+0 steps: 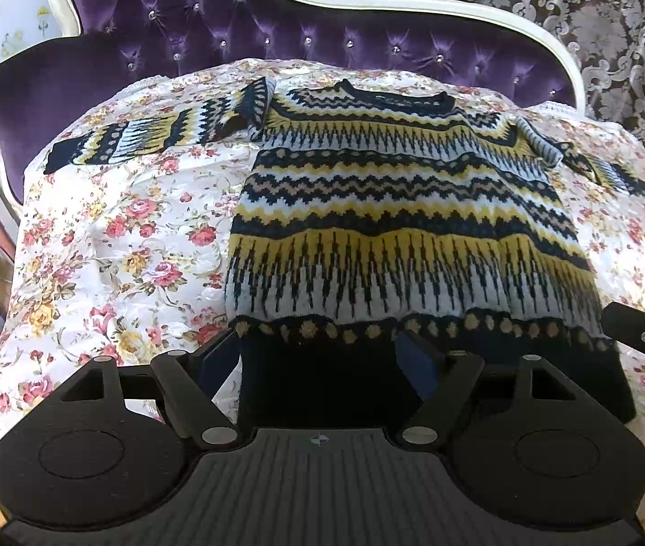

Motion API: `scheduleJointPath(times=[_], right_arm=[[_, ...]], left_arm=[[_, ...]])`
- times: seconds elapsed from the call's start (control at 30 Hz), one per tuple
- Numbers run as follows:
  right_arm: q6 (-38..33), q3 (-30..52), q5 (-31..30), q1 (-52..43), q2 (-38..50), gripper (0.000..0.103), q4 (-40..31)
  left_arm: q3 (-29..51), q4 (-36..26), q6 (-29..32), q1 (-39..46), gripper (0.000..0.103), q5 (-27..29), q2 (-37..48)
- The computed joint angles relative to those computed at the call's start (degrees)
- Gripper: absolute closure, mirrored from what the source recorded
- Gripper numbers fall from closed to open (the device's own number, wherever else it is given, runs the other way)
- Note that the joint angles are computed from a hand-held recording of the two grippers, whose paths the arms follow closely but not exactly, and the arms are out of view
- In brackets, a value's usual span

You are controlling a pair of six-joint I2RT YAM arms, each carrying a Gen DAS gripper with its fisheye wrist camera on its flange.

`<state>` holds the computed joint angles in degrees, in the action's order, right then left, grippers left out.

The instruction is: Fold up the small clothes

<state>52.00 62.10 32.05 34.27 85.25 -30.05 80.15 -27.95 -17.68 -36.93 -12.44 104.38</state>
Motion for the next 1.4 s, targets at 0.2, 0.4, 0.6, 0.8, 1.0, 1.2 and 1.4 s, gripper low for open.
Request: scheduleJointPath(times=[0.2, 0.4, 0.6, 0.8, 1.0, 1.2, 1.4], right_arm=[[0.06, 0.1, -0.23, 0.02, 0.2, 0.0, 0.1], [0.26, 0.14, -0.63, -0.05, 0.36, 0.0, 0.14], [0.38, 0.08, -0.78, -0.1, 0.38, 0.0, 0.17], [0.17, -0.08, -1.16, -0.35, 0.48, 0.0, 0.52], [-0.76, 0.5, -1.26, -0.8, 0.9, 0.0, 0.55], [-3.55, 1.67, -1.07, -2.35, 0.87, 0.0, 0.37], [-7.16, 0.88, -6.01, -7.03, -1.84, 0.0, 4.06]], left_arm=[[-0.05, 0.07, -0.01, -0.09, 0.028, -0.12, 0.12], [0.54, -0.54, 0.11, -0.29, 0.028, -0.94, 0.61], [0.84, -0.76, 0.58, -0.6, 0.028, -2.14, 1.05], [2.09, -2.08, 1.02, -0.9, 0.028, -3.24, 1.95], [3.82, -3.71, 1.71, -1.0, 0.028, -4.11, 3.07], [6.78, -5.05, 3.26, -0.49, 0.028, -4.02, 4.48], [11.74, -6.95, 5.7, 0.71, 0.029, -1.65, 5.57]])
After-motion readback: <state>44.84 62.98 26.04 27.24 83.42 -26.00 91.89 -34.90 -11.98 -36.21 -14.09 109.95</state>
